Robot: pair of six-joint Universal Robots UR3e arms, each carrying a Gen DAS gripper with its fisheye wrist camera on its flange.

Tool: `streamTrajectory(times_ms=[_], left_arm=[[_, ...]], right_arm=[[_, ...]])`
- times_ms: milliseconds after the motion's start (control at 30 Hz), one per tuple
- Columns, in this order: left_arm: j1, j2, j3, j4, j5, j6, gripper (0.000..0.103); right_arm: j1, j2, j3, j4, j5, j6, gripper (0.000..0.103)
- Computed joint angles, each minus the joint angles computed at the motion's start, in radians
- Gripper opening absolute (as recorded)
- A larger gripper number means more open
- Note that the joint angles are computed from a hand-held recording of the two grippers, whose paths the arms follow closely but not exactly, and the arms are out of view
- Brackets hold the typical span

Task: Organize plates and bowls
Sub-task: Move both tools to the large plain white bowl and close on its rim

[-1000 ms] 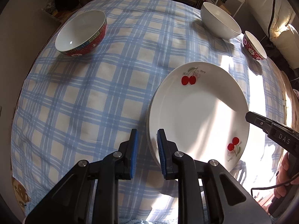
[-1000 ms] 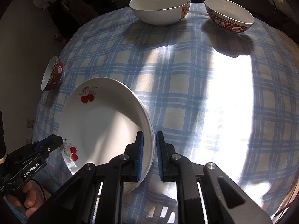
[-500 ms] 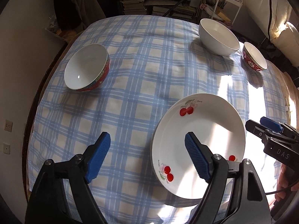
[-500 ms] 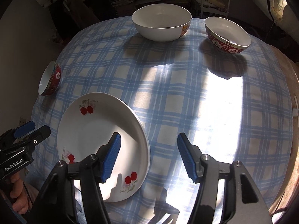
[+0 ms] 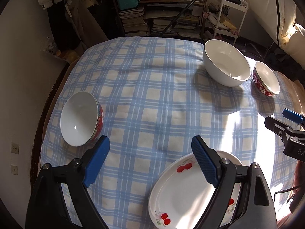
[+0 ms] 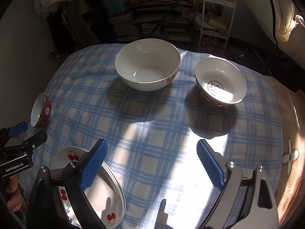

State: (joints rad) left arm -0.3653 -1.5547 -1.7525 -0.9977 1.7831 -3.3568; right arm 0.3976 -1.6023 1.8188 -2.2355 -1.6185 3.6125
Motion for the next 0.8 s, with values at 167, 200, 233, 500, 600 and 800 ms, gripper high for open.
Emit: streamTrajectory(times_ms=[167,200,233,500,600,800], left_arm=[[0.001,-0.162,0.184,0.001,-0.019,0.004,0.086],[0.000,-0.197,0.223,0.001,-0.026,0.004,0.086],[0.000,-0.233,0.264,-0.001,-0.036,0.006,0.086],[-0.037,-0.500,0.572,-0.003,-0.049,0.020,0.086],[-0.052,-0.606,0.695,-0.036,-0.034,0.025,0.086],[-0.042,-0.758,0.872,-0.121,-0.078,-0.011,0.086]], right_arm=[[-0.069,0.081,-0.091,0.013,-0.004,-0.113,0.099],[-0.082,0.093,-0.102,0.004,-0.006,-0.128,0.099],[-0.095,0.108,-0.118,-0.003,-0.009,-0.140,0.099],[-0.211,0.211,-0.208,-0.053,0.029,-0.204,0.099],[-0.245,0.252,-0.234,-0.069,0.044,-0.233,0.099],[-0.312,0.326,-0.268,-0.076,0.122,-0.256,0.077]])
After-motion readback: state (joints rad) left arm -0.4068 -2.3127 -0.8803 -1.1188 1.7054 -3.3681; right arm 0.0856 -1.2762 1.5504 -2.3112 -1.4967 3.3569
